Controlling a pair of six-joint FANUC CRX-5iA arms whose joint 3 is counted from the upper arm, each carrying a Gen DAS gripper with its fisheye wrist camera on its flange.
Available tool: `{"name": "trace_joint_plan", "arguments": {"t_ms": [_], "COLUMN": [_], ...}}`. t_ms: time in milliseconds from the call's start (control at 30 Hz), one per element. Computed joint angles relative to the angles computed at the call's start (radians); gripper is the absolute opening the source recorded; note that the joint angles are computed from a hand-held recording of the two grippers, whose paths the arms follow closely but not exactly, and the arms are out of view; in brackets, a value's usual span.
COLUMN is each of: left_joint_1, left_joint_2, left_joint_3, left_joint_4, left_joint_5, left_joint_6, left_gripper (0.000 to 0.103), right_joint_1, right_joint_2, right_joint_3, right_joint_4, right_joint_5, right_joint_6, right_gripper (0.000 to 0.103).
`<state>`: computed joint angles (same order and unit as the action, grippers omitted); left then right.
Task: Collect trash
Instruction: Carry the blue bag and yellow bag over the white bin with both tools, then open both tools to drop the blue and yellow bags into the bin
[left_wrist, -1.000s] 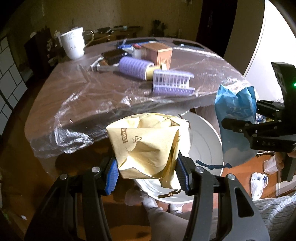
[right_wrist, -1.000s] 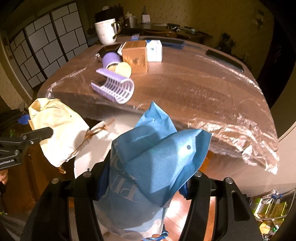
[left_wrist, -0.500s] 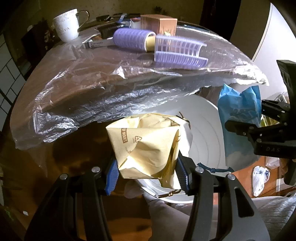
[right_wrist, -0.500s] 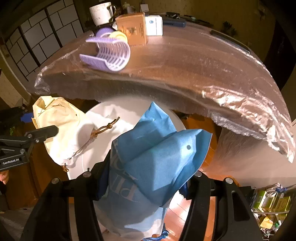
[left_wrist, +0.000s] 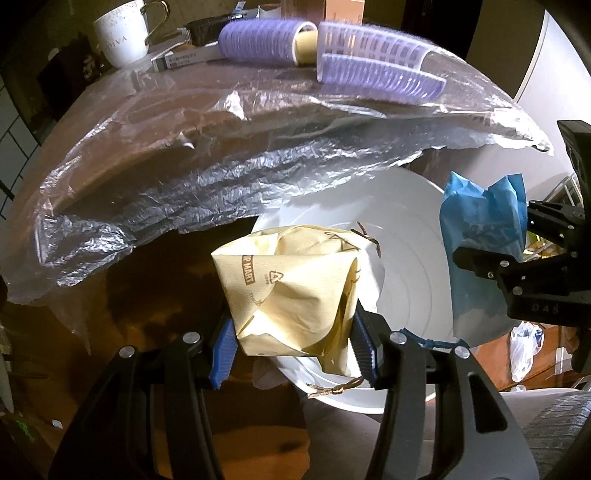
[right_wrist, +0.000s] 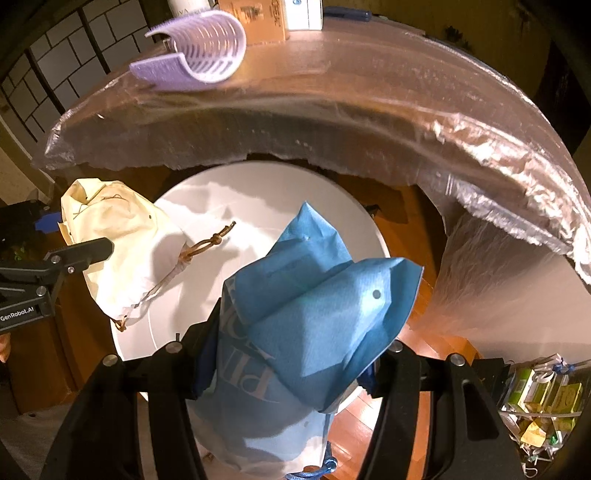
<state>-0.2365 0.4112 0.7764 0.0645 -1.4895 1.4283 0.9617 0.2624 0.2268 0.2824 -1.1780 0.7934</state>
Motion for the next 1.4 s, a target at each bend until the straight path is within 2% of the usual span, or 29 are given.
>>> {"name": "trace_joint_plan", "arguments": {"t_ms": [333,1100,1133,1400], "left_joint_1": [-0.007,-0.043,-0.044,-0.065], "left_joint_2": [0.025,0.152,0.137,0.146], "left_joint_3": [0.016,0.185,0.153,0.176], "left_joint_4": [-0.015,-0.050,-0.050,-0.068], "left_joint_5": [-0.012,-0.110,-0.093,-0.110], "left_joint_6": [-0.013,-0.045,-0.045,-0.041], "left_gripper": [0.054,0.054,0.054,0.054], "right_joint_1": [-0.006,-0.022,-0.022,-0.027], "right_joint_2": [0.046,0.102,0.104,0.106], "right_joint_3": [0.043,0.115,0.118,0.116], "right_joint_4": [-0.007,-0.035,-0.034,-0.037], "right_joint_5": [-0.039,-0.117,-0.119,-0.117], "right_joint_6": [-0.003,-0.005,-0.003,0.006], "right_gripper": [0.058,0.058,0.058,0.058]}}
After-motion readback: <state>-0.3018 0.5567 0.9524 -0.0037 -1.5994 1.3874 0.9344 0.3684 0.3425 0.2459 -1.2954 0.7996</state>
